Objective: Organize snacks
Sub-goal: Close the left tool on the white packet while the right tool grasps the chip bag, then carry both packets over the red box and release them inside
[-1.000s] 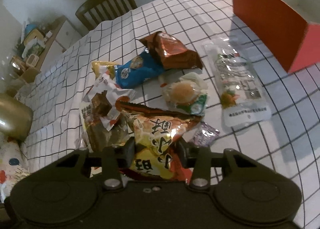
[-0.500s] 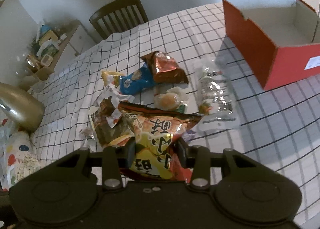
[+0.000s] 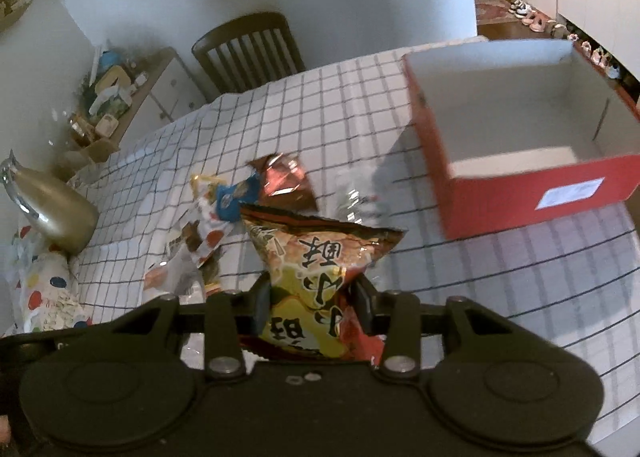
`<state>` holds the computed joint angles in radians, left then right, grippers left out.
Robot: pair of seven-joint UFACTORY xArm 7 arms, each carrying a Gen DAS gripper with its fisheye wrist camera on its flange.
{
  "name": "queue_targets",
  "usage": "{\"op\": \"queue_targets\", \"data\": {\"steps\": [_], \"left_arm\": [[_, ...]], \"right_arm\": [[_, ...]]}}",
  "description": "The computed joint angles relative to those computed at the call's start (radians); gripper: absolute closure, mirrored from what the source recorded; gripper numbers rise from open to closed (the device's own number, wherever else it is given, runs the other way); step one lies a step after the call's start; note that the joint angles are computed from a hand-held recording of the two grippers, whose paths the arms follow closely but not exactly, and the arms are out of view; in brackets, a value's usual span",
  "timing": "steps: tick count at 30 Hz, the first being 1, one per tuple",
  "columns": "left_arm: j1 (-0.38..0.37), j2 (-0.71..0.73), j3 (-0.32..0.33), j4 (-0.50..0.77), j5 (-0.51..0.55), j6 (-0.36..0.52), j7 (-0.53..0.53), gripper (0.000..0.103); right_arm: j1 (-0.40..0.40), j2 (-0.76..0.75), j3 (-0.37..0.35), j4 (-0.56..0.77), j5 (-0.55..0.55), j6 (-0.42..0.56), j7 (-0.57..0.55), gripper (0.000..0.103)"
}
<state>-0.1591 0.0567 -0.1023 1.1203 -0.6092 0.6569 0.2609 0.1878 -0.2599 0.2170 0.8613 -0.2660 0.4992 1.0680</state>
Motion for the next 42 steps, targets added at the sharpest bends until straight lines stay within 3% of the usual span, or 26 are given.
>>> {"op": "queue_targets", "data": {"steps": [4, 18, 32, 42], "left_arm": [[-0.037, 0.01, -0.03, 0.037, 0.015, -0.018, -0.028, 0.082], [-0.166, 0.151, -0.105, 0.247, 0.153, -0.061, -0.178, 0.089], [-0.341, 0.493, -0.089, 0.734, 0.475, 0.01, -0.414, 0.089], [-0.464, 0.834, -0.024, 1.221, 0.604, 0.231, -0.488, 0.089]], "right_arm": [[-0.009, -0.078, -0.054, -0.045, 0.043, 0.007, -0.107, 0.062], [-0.148, -0.198, -0.132, -0.115, 0.115, 0.004, -0.368, 0.062], [-0.252, -0.105, -0.193, -0.073, 0.121, -0.016, -0.576, 0.062], [-0.279, 0.031, -0.236, -0.022, 0.147, -0.015, -0.699, 0.062]]}}
